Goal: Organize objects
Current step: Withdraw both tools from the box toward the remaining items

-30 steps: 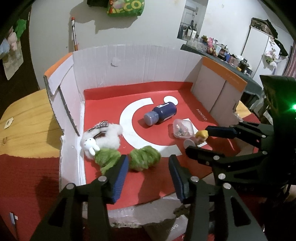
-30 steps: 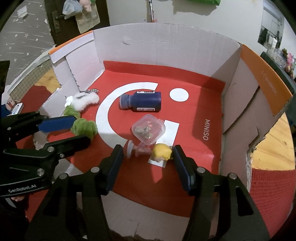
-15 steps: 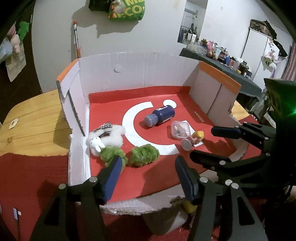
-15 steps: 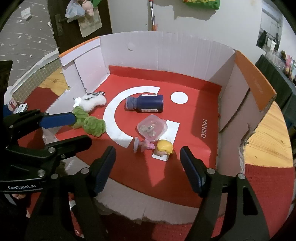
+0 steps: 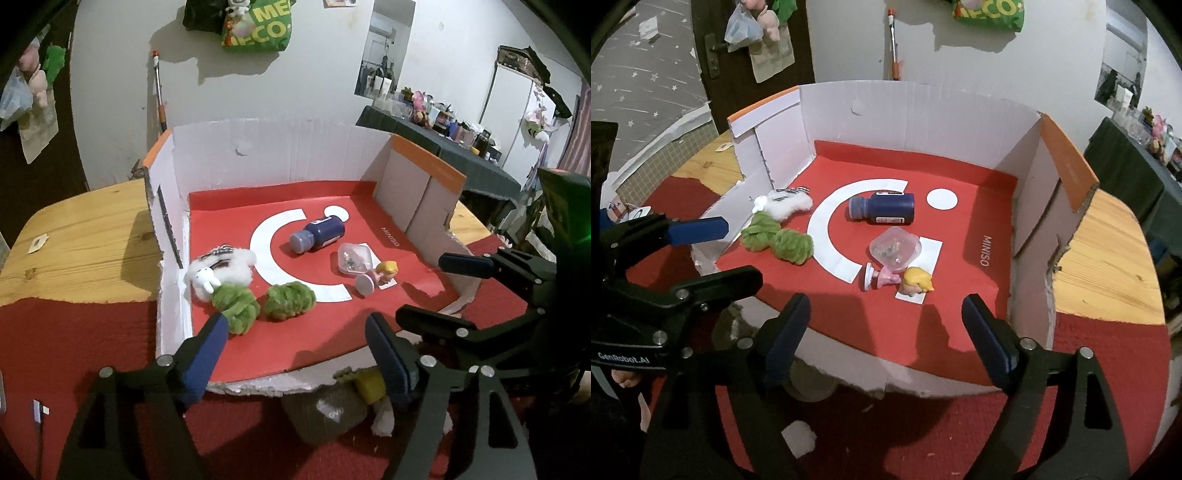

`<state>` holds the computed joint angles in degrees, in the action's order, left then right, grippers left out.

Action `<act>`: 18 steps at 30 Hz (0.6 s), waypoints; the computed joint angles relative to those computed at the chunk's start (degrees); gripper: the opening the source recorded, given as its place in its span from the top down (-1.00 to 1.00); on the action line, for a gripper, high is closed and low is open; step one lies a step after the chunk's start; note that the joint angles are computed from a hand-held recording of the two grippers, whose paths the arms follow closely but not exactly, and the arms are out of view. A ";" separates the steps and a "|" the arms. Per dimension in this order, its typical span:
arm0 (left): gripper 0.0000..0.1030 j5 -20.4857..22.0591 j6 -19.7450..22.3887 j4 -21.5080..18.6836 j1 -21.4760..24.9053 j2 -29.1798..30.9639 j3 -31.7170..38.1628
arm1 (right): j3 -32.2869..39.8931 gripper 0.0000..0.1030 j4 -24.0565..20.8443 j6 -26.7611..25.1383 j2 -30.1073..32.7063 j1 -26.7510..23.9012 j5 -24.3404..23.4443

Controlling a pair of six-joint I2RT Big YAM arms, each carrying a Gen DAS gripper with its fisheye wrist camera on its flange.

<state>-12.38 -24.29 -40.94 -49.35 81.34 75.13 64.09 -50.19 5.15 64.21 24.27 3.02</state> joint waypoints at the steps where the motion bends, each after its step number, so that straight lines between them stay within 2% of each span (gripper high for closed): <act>1: -0.57 -0.18 -0.08 0.00 -0.09 -0.28 -0.16 | -0.13 -0.67 0.00 0.08 -0.33 0.11 0.12; 8: -0.79 -1.93 -0.71 0.49 -0.97 -2.23 -1.32 | -0.98 -0.77 -0.02 0.77 -2.75 0.79 0.85; 18: -0.92 -3.84 -1.26 0.38 -2.08 -4.35 -2.78 | -2.01 -0.85 -0.58 1.52 -5.53 2.52 2.52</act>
<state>-16.22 -25.55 -40.56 -51.43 76.99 72.35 62.08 -50.78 6.67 58.68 26.79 5.54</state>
